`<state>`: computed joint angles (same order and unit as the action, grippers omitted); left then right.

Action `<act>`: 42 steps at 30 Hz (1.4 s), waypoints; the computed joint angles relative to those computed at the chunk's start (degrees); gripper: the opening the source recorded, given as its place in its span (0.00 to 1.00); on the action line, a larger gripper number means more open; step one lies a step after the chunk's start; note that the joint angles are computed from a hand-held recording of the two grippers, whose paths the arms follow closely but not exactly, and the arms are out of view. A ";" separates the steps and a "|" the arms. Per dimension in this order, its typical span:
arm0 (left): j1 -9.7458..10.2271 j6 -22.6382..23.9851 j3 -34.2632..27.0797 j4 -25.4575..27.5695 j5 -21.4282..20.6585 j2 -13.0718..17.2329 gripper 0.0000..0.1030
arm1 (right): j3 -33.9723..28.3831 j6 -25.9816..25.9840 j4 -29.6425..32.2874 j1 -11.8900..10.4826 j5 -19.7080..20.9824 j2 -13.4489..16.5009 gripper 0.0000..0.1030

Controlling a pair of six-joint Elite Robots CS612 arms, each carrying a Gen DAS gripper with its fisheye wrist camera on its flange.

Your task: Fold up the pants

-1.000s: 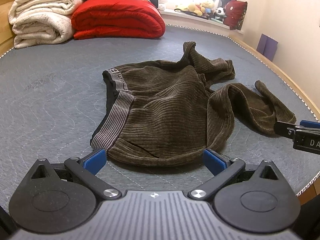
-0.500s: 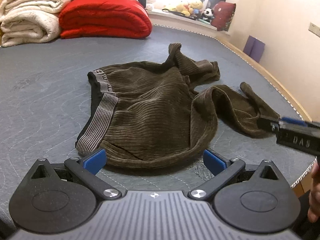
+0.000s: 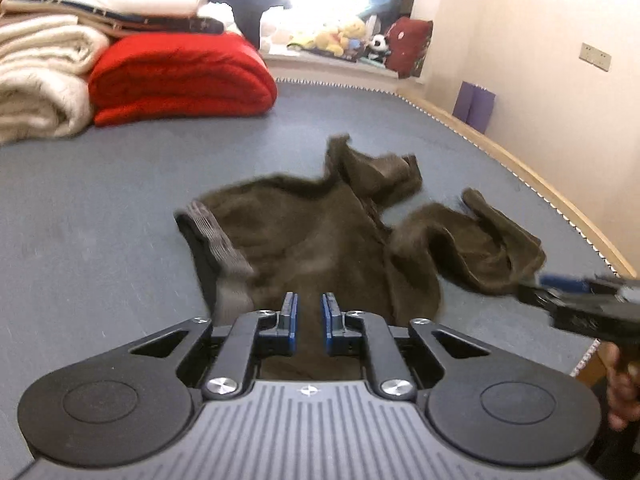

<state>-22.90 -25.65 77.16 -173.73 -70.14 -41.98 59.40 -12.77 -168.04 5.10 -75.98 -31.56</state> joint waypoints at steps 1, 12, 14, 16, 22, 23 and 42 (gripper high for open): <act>0.89 0.64 -0.72 0.55 -0.82 0.23 0.12 | -0.16 0.03 0.43 0.03 -0.29 0.01 0.39; 10.15 -21.04 -7.61 2.88 -19.04 7.01 0.24 | -5.08 1.57 8.45 0.98 2.37 2.27 0.37; 10.85 -21.95 -10.03 4.35 -21.31 8.55 0.37 | -7.24 1.34 12.09 1.42 2.99 3.28 0.38; 11.80 -24.70 -12.28 6.69 -24.05 10.17 0.39 | -9.66 1.36 15.63 1.88 3.46 4.44 0.44; 13.70 -32.82 -17.58 7.89 -29.35 14.53 0.58 | -19.67 4.56 30.30 3.25 1.25 9.20 0.51; 13.75 -33.73 -18.05 8.26 -29.41 15.06 0.60 | -21.96 5.22 33.23 3.55 -0.29 10.31 0.52; 11.01 -19.94 -21.83 10.01 -20.57 16.79 0.23 | -22.52 5.12 36.32 3.62 0.30 11.36 0.10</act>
